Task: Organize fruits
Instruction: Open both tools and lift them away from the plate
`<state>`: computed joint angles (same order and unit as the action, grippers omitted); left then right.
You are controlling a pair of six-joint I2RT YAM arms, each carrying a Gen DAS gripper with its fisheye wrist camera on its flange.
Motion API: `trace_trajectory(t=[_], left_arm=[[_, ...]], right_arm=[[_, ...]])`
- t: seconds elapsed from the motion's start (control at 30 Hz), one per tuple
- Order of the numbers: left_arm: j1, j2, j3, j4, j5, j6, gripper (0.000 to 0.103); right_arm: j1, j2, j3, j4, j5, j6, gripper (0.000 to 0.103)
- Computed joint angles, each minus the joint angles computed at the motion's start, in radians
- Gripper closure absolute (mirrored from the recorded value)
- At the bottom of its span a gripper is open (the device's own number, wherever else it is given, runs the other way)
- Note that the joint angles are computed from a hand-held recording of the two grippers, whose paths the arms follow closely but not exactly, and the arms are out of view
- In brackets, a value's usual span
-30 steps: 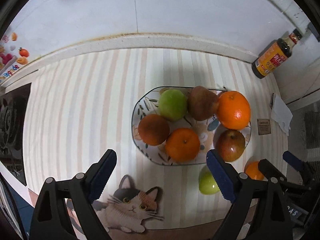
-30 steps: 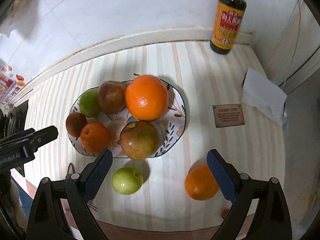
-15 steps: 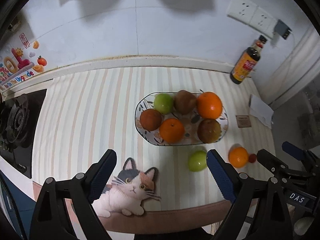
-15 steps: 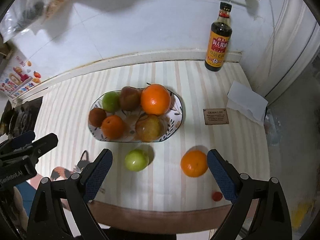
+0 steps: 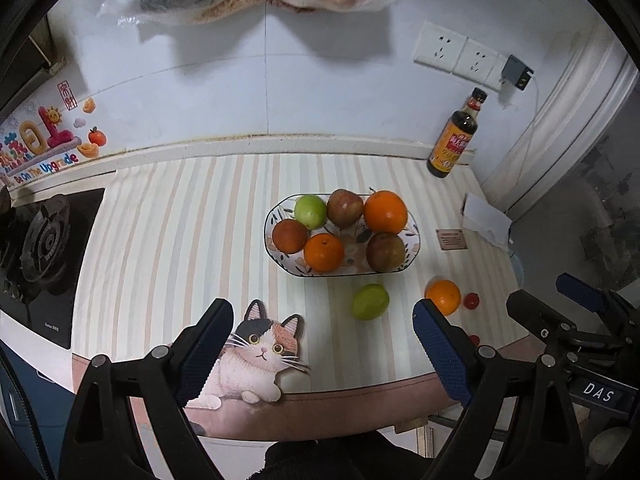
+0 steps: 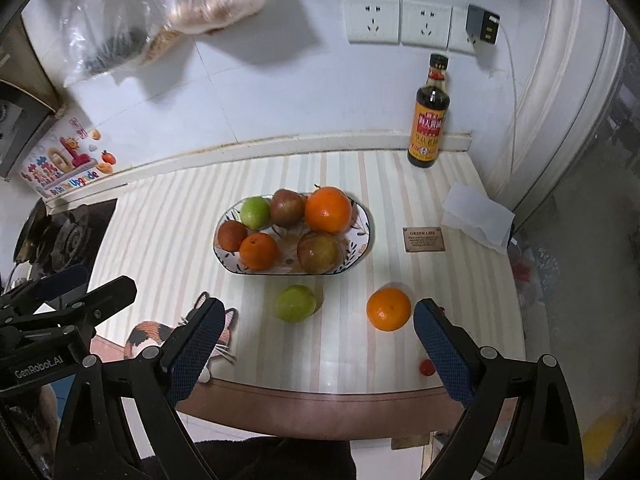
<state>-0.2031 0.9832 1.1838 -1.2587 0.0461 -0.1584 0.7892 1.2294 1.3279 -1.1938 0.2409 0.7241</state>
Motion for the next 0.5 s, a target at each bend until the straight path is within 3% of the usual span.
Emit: trace_trajectory(t=[0.17,0.5], left_arm=[[-0.005,-0.022,0.045,-0.048,0.011,-0.028,0.011],[-0.024,-0.017,0.097,-0.065,-0.015,-0.052,0.011]], right_arm=[[0.04,-0.022,0.05,-0.058,0.03,0.038,0.006],[0.025,-0.04,0.069,-0.056,0.019,0.034,0.006]])
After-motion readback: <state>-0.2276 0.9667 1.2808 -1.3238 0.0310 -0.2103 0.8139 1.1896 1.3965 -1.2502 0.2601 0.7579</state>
